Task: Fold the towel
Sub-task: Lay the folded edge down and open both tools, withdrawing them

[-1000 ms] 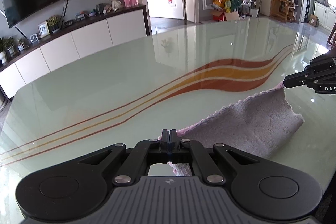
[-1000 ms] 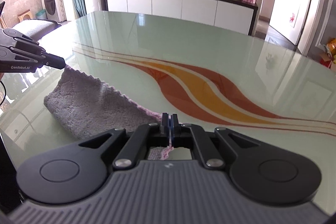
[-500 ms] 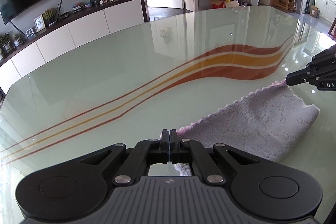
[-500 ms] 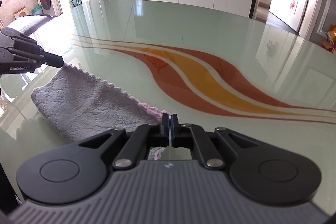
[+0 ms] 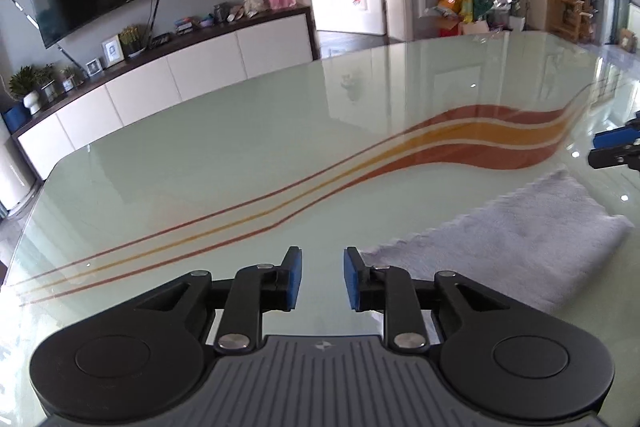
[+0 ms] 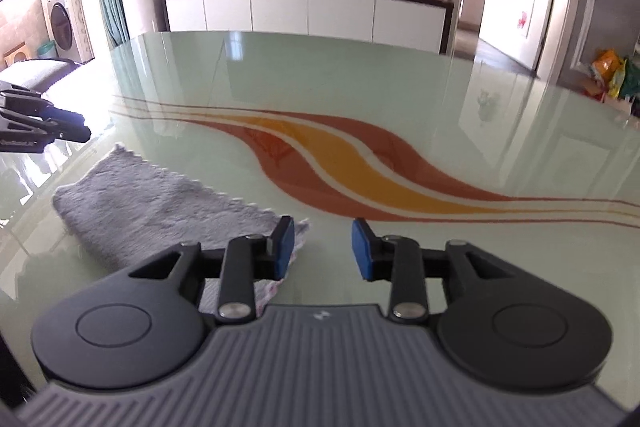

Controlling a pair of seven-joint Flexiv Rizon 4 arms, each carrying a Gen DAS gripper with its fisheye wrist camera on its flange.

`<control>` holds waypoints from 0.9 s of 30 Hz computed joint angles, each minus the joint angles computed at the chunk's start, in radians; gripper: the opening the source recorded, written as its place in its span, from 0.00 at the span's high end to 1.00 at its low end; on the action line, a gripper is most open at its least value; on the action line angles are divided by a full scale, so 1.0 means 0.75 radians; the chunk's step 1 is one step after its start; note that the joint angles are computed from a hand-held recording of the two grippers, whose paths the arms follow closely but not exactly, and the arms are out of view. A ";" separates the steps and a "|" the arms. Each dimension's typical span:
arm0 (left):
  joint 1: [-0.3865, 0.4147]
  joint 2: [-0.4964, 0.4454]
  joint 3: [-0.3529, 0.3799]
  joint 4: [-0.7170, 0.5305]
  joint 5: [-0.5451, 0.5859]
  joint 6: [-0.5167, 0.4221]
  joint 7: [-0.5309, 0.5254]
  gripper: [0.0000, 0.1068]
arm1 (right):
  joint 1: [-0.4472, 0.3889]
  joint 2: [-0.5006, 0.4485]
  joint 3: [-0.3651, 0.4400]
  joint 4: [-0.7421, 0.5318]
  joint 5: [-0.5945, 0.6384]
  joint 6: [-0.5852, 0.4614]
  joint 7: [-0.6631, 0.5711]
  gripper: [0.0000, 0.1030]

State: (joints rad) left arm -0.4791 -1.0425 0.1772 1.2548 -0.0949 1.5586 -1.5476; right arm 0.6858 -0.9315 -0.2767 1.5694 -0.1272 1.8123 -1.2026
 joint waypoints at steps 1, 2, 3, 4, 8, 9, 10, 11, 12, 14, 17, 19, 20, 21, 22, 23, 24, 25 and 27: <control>0.013 0.027 -0.067 0.060 -0.033 0.047 0.048 0.75 | 0.028 0.003 -0.005 0.026 0.005 0.053 -0.015 0.75; 0.027 0.037 -0.106 0.076 0.007 0.064 0.025 0.75 | 0.038 -0.003 -0.010 0.020 0.017 0.061 -0.019 0.75; 0.028 0.044 -0.134 0.096 0.005 0.087 0.033 0.75 | 0.081 -0.014 -0.038 0.024 0.050 0.090 -0.019 0.75; 0.016 0.036 -0.156 0.107 -0.005 0.125 0.029 0.75 | 0.124 -0.026 -0.063 0.025 0.088 0.116 -0.019 0.75; -0.051 -0.014 -0.145 0.098 -0.084 0.207 0.008 0.75 | 0.222 -0.087 -0.102 -0.016 0.213 0.132 0.005 0.75; -0.051 -0.028 -0.159 0.087 -0.096 0.211 0.016 0.75 | 0.234 -0.098 -0.108 -0.022 0.226 0.130 0.005 0.75; -0.060 -0.043 -0.149 0.072 -0.114 0.201 0.020 0.75 | 0.224 -0.098 -0.090 -0.022 0.224 0.125 0.003 0.75; -0.069 -0.058 -0.138 0.055 -0.131 0.191 0.022 0.75 | 0.228 -0.098 -0.090 -0.015 0.227 0.111 0.002 0.75; -0.082 -0.069 -0.116 0.048 -0.150 0.181 0.015 0.75 | 0.233 -0.098 -0.092 -0.008 0.229 0.098 0.004 0.75; -0.098 -0.073 -0.085 0.061 -0.174 0.167 -0.002 0.75 | 0.264 -0.103 -0.136 0.022 0.243 0.085 0.008 0.75; -0.076 -0.073 -0.100 0.102 -0.175 0.177 -0.007 0.75 | 0.304 -0.118 -0.197 0.055 0.271 0.103 0.013 0.75; -0.067 -0.061 -0.112 0.130 -0.168 0.203 -0.001 0.75 | 0.323 -0.114 -0.230 0.084 0.294 0.105 0.014 0.75; -0.067 -0.054 -0.114 0.149 -0.167 0.217 0.002 0.74 | 0.324 -0.114 -0.237 0.088 0.298 0.102 0.014 0.75; -0.068 -0.047 -0.116 0.167 -0.167 0.231 0.006 0.74 | 0.325 -0.114 -0.243 0.091 0.302 0.100 0.016 0.75; -0.068 -0.041 -0.118 0.186 -0.168 0.245 0.010 0.74 | 0.331 -0.115 -0.255 0.094 0.307 0.097 0.018 0.75; -0.077 -0.038 -0.107 0.190 -0.177 0.242 0.014 0.74 | 0.352 -0.117 -0.285 0.105 0.325 0.089 0.026 0.75; -0.086 -0.036 -0.095 0.193 -0.185 0.239 0.018 0.75 | 0.373 -0.119 -0.316 0.116 0.342 0.082 0.037 0.75; -0.094 -0.029 -0.091 0.196 -0.186 0.245 0.025 0.75 | 0.392 -0.120 -0.343 0.126 0.360 0.084 0.052 0.75; -0.110 -0.015 -0.083 0.202 -0.189 0.256 0.040 0.75 | 0.426 -0.121 -0.383 0.130 0.382 0.098 0.071 0.75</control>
